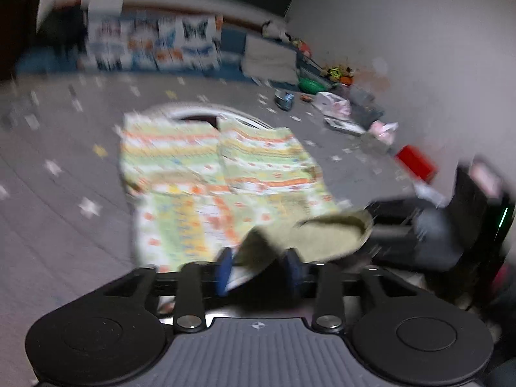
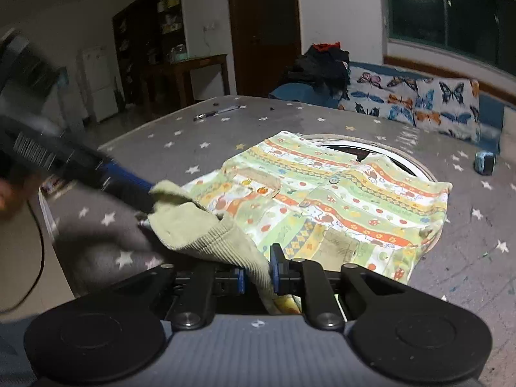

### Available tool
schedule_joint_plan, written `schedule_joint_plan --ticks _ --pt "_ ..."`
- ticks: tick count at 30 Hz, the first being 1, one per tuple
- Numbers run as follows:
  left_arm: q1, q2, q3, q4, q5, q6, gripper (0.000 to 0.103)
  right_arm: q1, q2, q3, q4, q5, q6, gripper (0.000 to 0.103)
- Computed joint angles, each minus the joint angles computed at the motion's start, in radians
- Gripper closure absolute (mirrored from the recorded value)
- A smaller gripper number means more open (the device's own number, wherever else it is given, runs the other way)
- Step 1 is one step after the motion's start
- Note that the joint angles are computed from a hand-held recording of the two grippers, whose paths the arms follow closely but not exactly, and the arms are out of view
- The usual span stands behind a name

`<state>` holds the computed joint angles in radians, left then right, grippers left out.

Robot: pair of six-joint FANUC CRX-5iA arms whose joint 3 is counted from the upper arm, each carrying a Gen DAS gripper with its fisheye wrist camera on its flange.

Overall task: Fold clothes
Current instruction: 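Lift the shirt hem and khaki cloth with both grippers, then fold the hem over toward the collar and open both grippers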

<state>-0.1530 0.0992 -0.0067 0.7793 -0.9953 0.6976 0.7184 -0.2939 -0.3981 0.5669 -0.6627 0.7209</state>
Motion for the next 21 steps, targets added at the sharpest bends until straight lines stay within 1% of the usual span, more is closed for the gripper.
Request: schedule_joint_plan --ticks 2,3,5,8,10,12,13,14,16,19,21 --pt "-0.023 -0.050 -0.060 -0.045 0.106 -0.085 0.057 -0.010 0.008 0.012 -0.012 0.003 -0.005 0.089" --pt "-0.033 -0.063 -0.081 -0.059 0.144 -0.120 0.057 -0.014 0.012 0.017 -0.017 0.003 -0.009 0.089" --pt "-0.059 -0.083 -0.110 -0.112 0.226 -0.163 0.056 -0.020 0.018 0.024 -0.019 0.004 -0.023 0.089" --pt "-0.089 -0.092 -0.143 -0.167 0.330 -0.214 0.056 -0.026 0.025 0.030 -0.007 0.006 -0.042 0.089" --pt "-0.103 -0.098 -0.173 -0.180 0.392 -0.278 0.057 -0.022 0.026 0.026 0.016 0.005 -0.061 0.090" --pt "-0.114 -0.110 -0.211 -0.191 0.460 -0.349 0.071 -0.018 0.025 0.016 0.047 0.005 -0.088 0.091" --pt "-0.117 -0.115 -0.221 -0.203 0.485 -0.373 0.085 -0.016 0.023 0.008 0.062 0.008 -0.099 0.093" --pt "-0.119 -0.122 -0.234 -0.198 0.503 -0.400 0.092 -0.013 0.021 0.001 0.074 0.012 -0.109 0.093" --pt "-0.114 -0.138 -0.263 -0.134 0.510 -0.468 0.097 -0.005 0.009 -0.023 0.117 0.025 -0.146 0.096" --pt "-0.098 -0.167 -0.276 -0.080 0.473 -0.516 0.098 0.010 -0.013 -0.056 0.175 0.035 -0.190 0.099" --pt "-0.083 -0.191 -0.278 -0.062 0.420 -0.537 0.098 0.027 -0.042 -0.075 0.200 0.034 -0.202 0.099"
